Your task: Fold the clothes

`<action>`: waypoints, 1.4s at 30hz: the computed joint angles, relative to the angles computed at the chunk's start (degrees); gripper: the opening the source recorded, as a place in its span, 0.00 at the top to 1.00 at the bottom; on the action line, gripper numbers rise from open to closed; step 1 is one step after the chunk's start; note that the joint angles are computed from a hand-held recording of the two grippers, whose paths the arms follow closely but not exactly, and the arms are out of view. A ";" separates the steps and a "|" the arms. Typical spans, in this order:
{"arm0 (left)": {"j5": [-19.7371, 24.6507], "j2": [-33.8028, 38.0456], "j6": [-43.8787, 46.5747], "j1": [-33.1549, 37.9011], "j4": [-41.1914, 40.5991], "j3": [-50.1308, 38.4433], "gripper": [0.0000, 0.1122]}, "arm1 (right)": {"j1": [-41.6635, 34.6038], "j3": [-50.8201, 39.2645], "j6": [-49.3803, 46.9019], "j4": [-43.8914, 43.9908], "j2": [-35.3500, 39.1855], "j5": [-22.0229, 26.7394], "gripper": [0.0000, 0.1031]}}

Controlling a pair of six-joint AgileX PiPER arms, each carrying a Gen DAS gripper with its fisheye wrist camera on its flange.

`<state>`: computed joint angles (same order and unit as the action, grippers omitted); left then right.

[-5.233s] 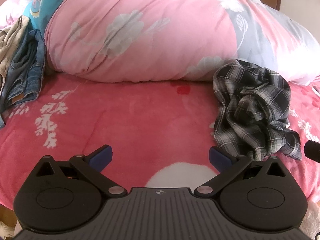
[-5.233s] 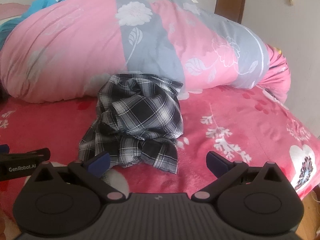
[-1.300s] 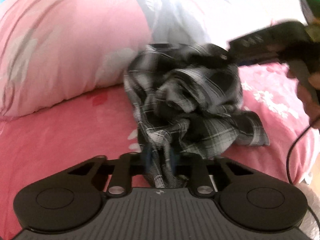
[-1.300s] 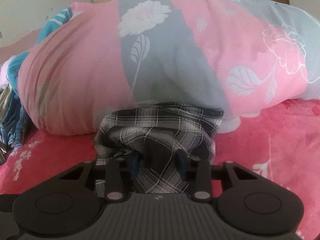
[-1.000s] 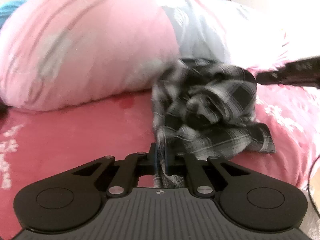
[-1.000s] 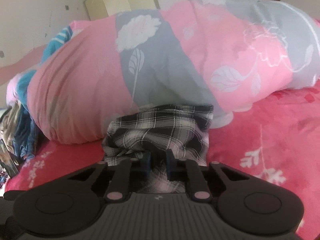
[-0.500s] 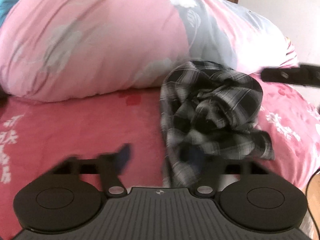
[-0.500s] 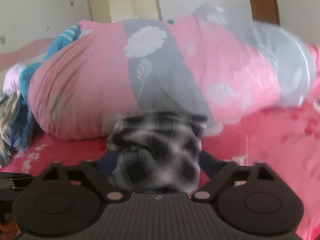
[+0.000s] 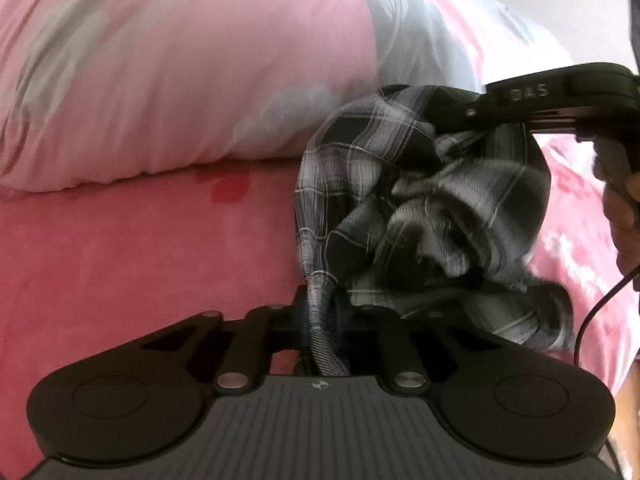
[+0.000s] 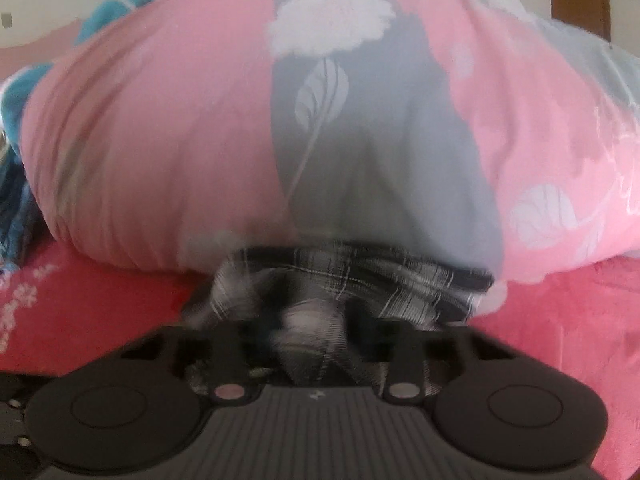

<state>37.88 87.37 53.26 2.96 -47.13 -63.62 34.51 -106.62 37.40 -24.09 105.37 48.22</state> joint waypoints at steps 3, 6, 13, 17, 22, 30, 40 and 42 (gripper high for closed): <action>0.11 -1.33 1.97 0.91 -2.81 0.92 0.96 | 0.25 4.20 5.68 -4.05 -3.48 -3.31 0.96; 0.80 -3.41 3.11 2.23 -4.20 1.50 0.96 | 0.74 10.08 13.98 -10.22 -8.47 -6.67 0.99; 1.90 -8.42 6.26 4.46 -5.23 3.32 0.96 | 3.47 23.88 33.02 -27.45 -23.22 -6.77 1.00; 0.92 -11.93 5.78 5.31 -3.63 5.62 0.96 | 4.99 30.22 36.79 -30.51 -31.01 -3.97 1.00; -2.76 -15.01 2.75 7.93 -0.56 7.20 0.97 | 5.76 36.33 35.58 -21.50 -35.50 -2.41 0.88; -5.36 -10.58 -2.78 13.72 8.62 1.72 0.95 | 1.99 39.87 27.74 -3.46 -31.40 -2.94 0.25; 4.03 -7.79 3.51 21.23 1.05 1.61 0.67 | 5.22 30.12 23.96 -5.72 -20.89 15.39 0.00; 7.36 -7.54 6.22 24.23 -2.37 1.62 0.58 | 2.85 27.79 19.46 -0.65 -18.31 18.45 0.00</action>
